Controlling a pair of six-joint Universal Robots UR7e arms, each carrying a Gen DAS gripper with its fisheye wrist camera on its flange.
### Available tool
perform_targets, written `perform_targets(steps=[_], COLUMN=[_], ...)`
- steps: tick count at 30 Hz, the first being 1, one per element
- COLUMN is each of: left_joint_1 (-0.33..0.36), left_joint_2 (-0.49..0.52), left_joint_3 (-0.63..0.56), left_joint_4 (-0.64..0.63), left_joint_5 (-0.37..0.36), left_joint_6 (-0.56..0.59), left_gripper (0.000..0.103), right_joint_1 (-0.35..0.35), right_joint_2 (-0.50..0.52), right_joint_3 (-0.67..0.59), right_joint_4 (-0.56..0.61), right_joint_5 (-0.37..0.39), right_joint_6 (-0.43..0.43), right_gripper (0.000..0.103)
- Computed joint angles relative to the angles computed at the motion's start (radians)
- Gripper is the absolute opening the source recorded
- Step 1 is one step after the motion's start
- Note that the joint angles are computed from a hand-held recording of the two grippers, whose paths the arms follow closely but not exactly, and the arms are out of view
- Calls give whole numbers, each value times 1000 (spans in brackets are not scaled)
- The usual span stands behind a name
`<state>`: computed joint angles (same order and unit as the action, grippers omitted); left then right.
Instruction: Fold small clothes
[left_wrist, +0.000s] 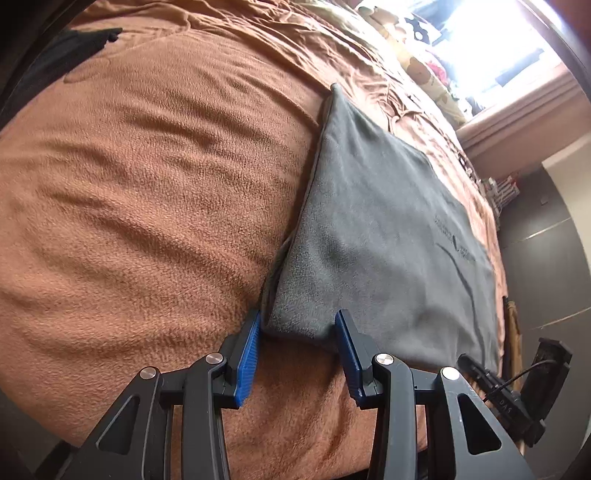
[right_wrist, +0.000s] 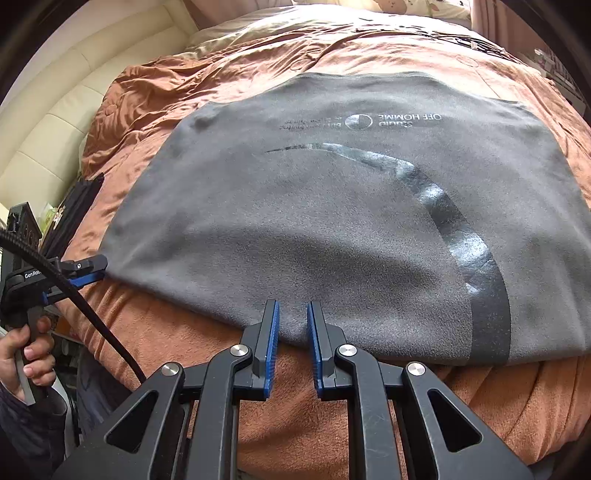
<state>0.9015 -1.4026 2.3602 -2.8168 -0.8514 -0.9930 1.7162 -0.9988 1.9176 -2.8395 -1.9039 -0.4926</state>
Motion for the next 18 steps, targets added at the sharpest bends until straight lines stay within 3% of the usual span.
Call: perform_targets(steps=[10,13,14,15,16,18], left_joint_1=[32,37,38,39,38,39], left_joint_2=[38,42,41,40,37,37], left_joint_3=[86,69,60,50,43,36], left_joint_4=[-421,-400,-373,-341,-304,-279], left_joint_5=[-64,-67,-58,-47,-36,-27], left_joint_6=[58,80,81,76,64,51], left_gripper=[42,41,39,30,14,11], right_joint_1=[10,14,16,16,16,16], right_joint_2=[23,32,36,39,43,54], right_joint_3=[-30,-36,-36,-38,-41,-54], right_joint_4=[22,24,25,24,26,31], right_joint_5=[0,6,7,8,6,-2], right_joint_6=[15,16,14,10,9,15], right_gripper=[12,12,12,12,12,12])
